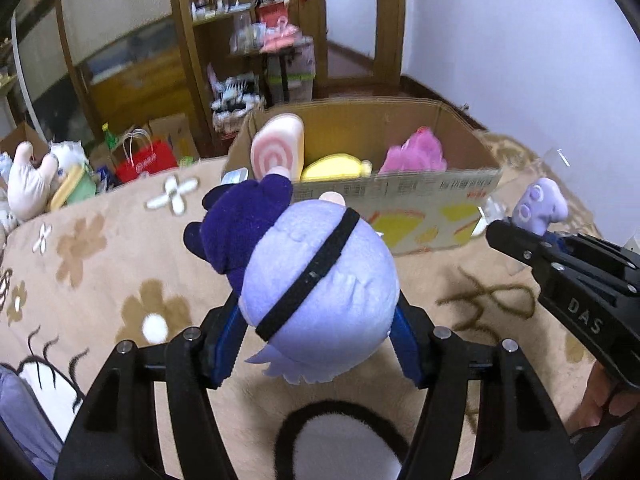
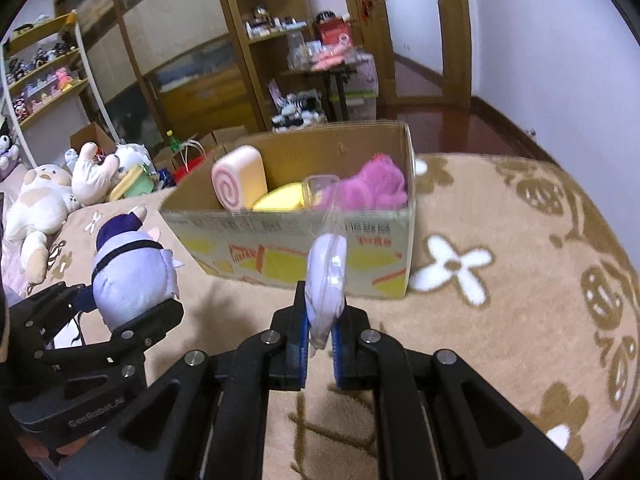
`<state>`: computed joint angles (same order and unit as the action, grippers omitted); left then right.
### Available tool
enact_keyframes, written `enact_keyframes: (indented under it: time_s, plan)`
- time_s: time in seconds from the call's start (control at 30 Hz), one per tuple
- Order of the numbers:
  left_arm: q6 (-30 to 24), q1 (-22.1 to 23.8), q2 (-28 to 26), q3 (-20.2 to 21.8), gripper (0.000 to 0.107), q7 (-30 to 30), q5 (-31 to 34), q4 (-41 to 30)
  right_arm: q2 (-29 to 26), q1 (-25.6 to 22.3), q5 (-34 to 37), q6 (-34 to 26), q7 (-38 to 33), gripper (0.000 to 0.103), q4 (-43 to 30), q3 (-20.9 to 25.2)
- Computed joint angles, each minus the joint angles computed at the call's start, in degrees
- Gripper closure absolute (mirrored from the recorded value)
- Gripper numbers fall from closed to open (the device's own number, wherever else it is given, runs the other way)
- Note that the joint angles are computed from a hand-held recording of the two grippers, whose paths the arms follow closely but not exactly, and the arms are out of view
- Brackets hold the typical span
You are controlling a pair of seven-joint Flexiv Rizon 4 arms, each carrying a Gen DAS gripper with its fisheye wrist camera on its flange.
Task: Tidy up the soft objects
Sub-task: 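Lift and carry the bagged toy with the right gripper while the left carries the doll over the box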
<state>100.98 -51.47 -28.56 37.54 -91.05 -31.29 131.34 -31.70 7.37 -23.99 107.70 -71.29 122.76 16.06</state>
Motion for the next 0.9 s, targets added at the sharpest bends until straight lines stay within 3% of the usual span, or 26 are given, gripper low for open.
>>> enact_keyframes:
  time_s: [0.17,0.43,0.63,0.77,0.9]
  plan:
    - [4.2,-1.5,-0.3,1.5,0.043,3.2,-1.3,-0.3,0.9,1.6,0.8,1.6,-0.8,0.093,-0.9,-1.7]
    - [10.3,1.1,0.1,-1.2,0.042,10.4,-3.5,-1.3,0.9,2.2,-0.4,2.4,-2.6,0.093,-3.0,-2.7]
    - [12.0,5.4,-0.1,-5.2,0.042,15.0,-5.6,-3.5,-0.1,2.2,-1.4,2.2,-3.6,0.093,-5.2,-2.5]
    - [13.5,10.8,0.2,-10.0,0.041,16.9,-5.0,-4.9,-1.5,1.6,-2.5,1.8,-4.0,0.093,-7.8,-1.7]
    - [14.9,14.6,-0.3,-13.7,0.041,19.7,-5.5,-5.9,-3.5,-1.1,-4.5,0.8,-3.3,0.093,-10.9,1.0]
